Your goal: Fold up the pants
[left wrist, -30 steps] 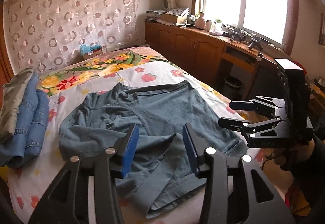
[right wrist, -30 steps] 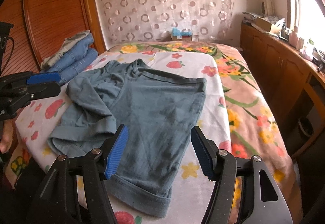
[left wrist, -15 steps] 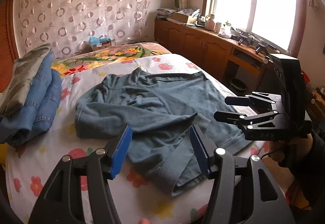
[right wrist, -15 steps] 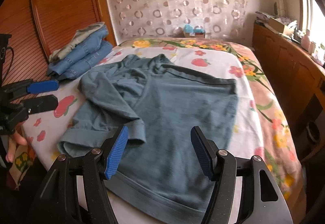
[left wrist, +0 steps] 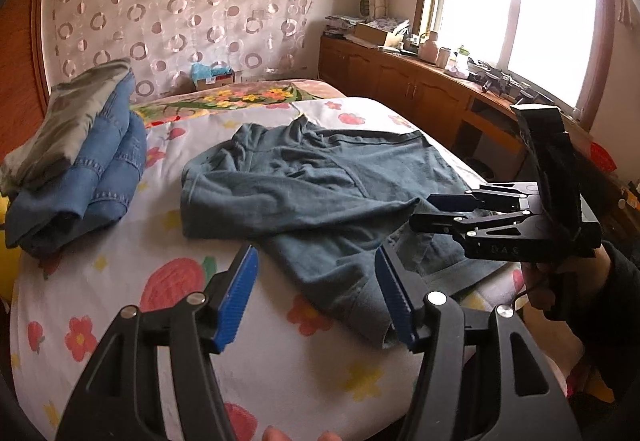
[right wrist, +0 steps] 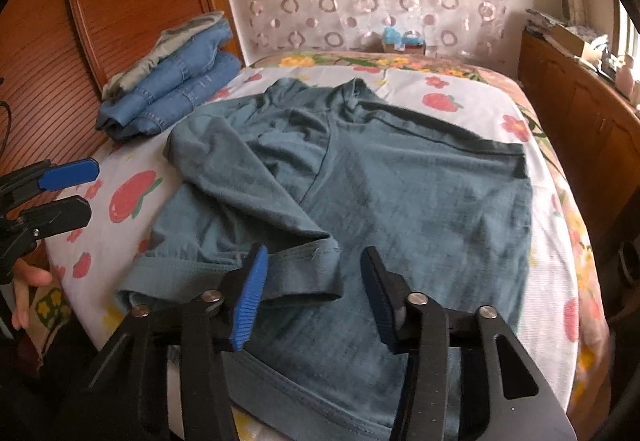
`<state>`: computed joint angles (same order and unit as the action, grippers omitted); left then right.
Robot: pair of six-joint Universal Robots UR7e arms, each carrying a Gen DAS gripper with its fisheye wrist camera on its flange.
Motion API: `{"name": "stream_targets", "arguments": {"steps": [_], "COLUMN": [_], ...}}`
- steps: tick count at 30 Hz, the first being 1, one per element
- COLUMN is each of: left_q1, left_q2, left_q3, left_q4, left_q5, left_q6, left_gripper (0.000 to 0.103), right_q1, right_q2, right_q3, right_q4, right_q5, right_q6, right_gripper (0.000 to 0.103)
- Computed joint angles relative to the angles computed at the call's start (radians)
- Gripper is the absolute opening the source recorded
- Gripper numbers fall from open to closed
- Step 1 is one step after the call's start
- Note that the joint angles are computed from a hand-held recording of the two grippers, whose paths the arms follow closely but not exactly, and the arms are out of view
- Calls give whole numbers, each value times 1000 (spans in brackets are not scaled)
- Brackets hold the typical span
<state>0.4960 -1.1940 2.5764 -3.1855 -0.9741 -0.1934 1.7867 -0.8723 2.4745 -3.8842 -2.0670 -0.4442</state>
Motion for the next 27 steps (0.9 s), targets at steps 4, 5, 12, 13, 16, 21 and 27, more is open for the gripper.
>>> {"name": "stream_targets", "arguments": {"steps": [4, 5, 12, 13, 16, 21, 27], "left_q1": [1, 0, 8, 7, 6, 4, -2], "left_q2": [8, 14, 53, 58, 70, 81, 81], "left_q3": [1, 0, -11, -10, -12, -13, -13], "left_q4": [7, 9, 33, 30, 24, 5, -3], "left_q5": [0, 1, -4, -5, -10, -29, -52], "left_q6": [-9, -10, -16, -18, -25, -23, -24], "left_gripper": [60, 60, 60, 60, 60, 60, 60], "right_q1": [-5, -6, 23, 35, 62, 100, 115], "right_q2": [1, 1, -14, -15, -39, -74, -119], "right_q3": [-4, -4, 17, 23, 45, 80, 139], "right_q4": [26, 27, -21, -42, -73, -118, -193], "right_q5": [3, 5, 14, 13, 20, 7, -10], "right_q6": [10, 11, -11, -18, -19, -27, -19], "right_gripper": [33, 30, 4, 4, 4, 4, 4]}}
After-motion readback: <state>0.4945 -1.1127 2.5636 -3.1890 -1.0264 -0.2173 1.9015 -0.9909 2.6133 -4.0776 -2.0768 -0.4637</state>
